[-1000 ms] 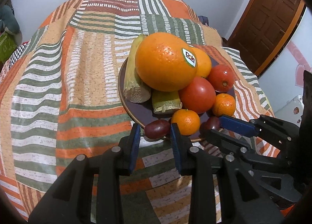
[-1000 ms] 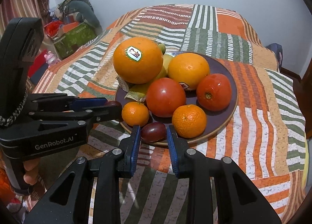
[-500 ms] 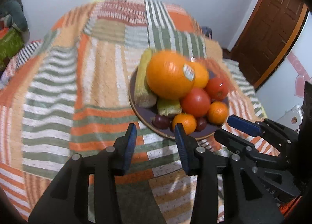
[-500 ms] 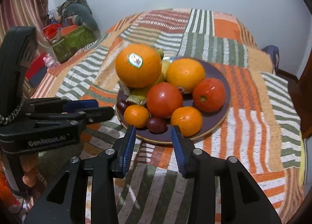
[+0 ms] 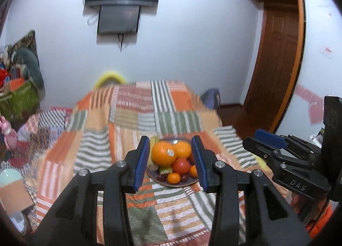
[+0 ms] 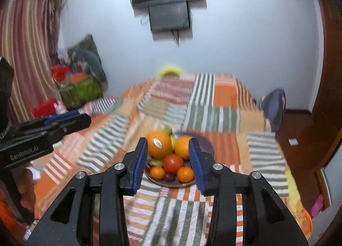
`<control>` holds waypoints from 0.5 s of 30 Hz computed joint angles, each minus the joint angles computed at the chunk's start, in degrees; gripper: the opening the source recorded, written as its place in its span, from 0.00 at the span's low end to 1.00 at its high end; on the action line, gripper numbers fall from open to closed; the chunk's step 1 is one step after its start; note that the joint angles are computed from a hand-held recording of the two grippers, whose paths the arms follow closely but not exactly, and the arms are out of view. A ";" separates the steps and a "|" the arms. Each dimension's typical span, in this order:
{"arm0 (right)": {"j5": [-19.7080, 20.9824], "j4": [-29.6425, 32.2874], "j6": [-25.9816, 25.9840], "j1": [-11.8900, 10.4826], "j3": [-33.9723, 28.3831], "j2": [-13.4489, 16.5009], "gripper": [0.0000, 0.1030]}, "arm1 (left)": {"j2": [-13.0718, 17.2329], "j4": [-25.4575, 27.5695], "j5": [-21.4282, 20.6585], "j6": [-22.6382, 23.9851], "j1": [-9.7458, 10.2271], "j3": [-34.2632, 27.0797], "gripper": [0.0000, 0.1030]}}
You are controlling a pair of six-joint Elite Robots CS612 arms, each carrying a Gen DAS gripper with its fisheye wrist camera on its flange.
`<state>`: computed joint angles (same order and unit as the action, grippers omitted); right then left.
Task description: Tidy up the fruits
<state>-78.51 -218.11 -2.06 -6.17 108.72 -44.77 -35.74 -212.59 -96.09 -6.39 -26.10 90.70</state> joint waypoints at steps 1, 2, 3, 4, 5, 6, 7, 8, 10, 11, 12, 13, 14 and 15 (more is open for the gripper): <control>0.05 -1.65 0.20 0.12 0.70 -0.46 0.40 | -0.62 -1.73 0.13 0.06 -0.08 1.03 0.39; 0.22 -3.30 0.37 0.19 1.41 -0.92 0.40 | -1.31 -3.93 0.46 0.20 -0.22 2.28 0.39; 0.40 -5.09 0.51 0.30 2.24 -1.46 0.41 | -1.86 -5.83 0.87 0.39 -0.36 3.37 0.39; 0.47 -6.60 0.55 0.42 2.86 -1.85 0.41 | -2.43 -7.91 1.32 0.54 -0.50 4.50 0.39; 0.54 -8.23 0.54 0.51 3.52 -2.22 0.41 | -2.89 -9.80 1.59 0.67 -0.66 5.47 0.39; 0.50 -9.82 0.54 0.67 4.13 -2.55 0.41 | -3.39 -11.57 1.71 1.03 -0.79 6.47 0.39; 0.46 -11.19 0.54 0.83 4.57 -2.78 0.41 | -3.75 -13.09 2.11 1.33 -0.96 7.26 0.39; 0.41 -12.34 0.55 0.96 4.90 -2.96 0.42 | -4.16 -15.00 3.11 1.69 -1.28 8.24 0.39; -0.08 -15.17 0.69 1.26 5.79 -3.25 0.46 | -4.70 -17.35 4.83 2.31 -1.80 9.53 0.45; -0.46 -16.36 0.84 1.37 5.94 -3.23 0.51 | -4.90 -18.41 5.42 2.40 -1.98 10.08 0.49; -0.97 -17.78 1.05 1.57 6.12 -3.13 0.55 | -4.98 -19.36 5.60 2.20 -2.03 10.45 0.56; -1.30 -18.92 1.20 1.70 6.30 -3.08 0.56 | -5.08 -20.14 5.77 2.01 -2.06 10.84 0.61; -1.44 -19.66 1.30 1.73 6.45 -3.09 0.56 | -5.21 -20.86 6.31 1.97 -2.20 11.26 0.63; -1.48 -20.26 1.44 1.77 6.60 -3.11 0.57 | -5.32 -21.34 6.76 2.09 -2.33 11.60 0.66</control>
